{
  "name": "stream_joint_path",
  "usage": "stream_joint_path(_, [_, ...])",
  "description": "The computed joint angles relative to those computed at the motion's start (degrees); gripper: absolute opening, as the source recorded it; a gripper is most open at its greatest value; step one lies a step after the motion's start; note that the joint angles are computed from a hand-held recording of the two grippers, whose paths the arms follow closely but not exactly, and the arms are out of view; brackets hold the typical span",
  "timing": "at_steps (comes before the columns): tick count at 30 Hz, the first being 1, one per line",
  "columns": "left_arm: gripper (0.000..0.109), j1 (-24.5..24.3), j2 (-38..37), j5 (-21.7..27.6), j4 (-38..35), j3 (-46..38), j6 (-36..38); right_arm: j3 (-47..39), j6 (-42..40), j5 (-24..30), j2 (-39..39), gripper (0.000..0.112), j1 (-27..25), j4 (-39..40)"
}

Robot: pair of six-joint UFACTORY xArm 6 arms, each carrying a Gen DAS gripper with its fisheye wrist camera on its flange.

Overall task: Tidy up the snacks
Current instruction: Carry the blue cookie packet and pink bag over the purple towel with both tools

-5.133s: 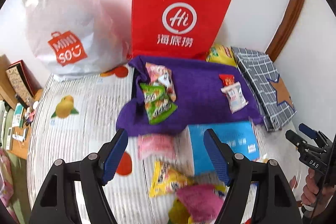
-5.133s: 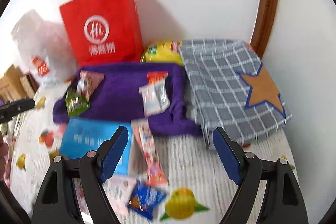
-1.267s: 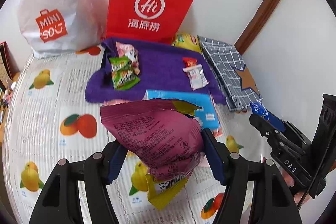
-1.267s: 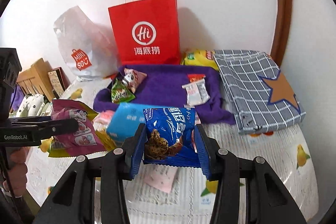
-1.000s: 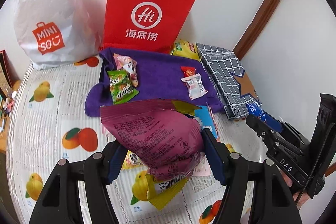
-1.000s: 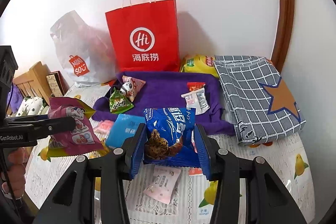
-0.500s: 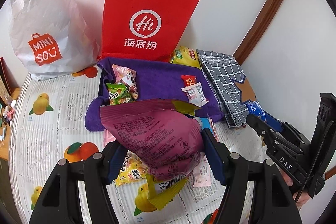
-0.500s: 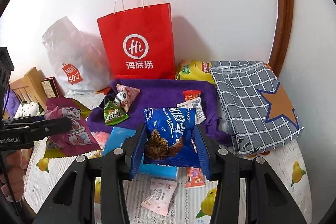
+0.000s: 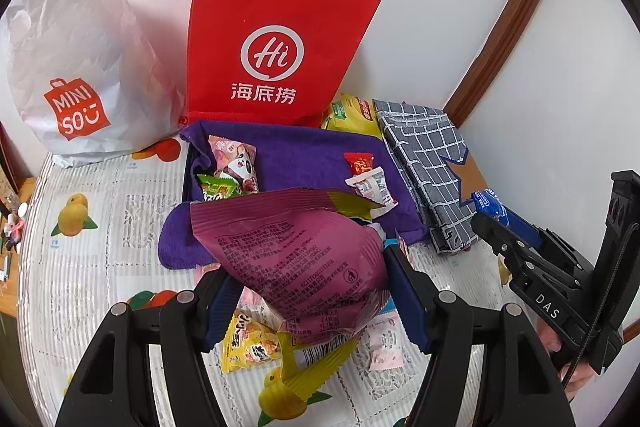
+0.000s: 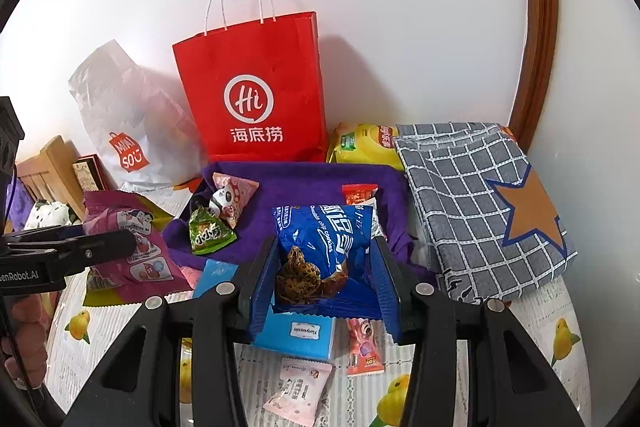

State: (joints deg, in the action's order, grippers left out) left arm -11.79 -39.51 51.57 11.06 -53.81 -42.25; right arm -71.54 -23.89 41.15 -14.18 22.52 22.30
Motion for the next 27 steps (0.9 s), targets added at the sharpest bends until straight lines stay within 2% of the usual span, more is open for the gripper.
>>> stream_joint_path(27, [0.067, 7.0, 6.6, -3.7, -2.8, -4.2, 6.0, -11.6, 1.7, -1.7, 12.5, 0.046, 1.2, -1.0])
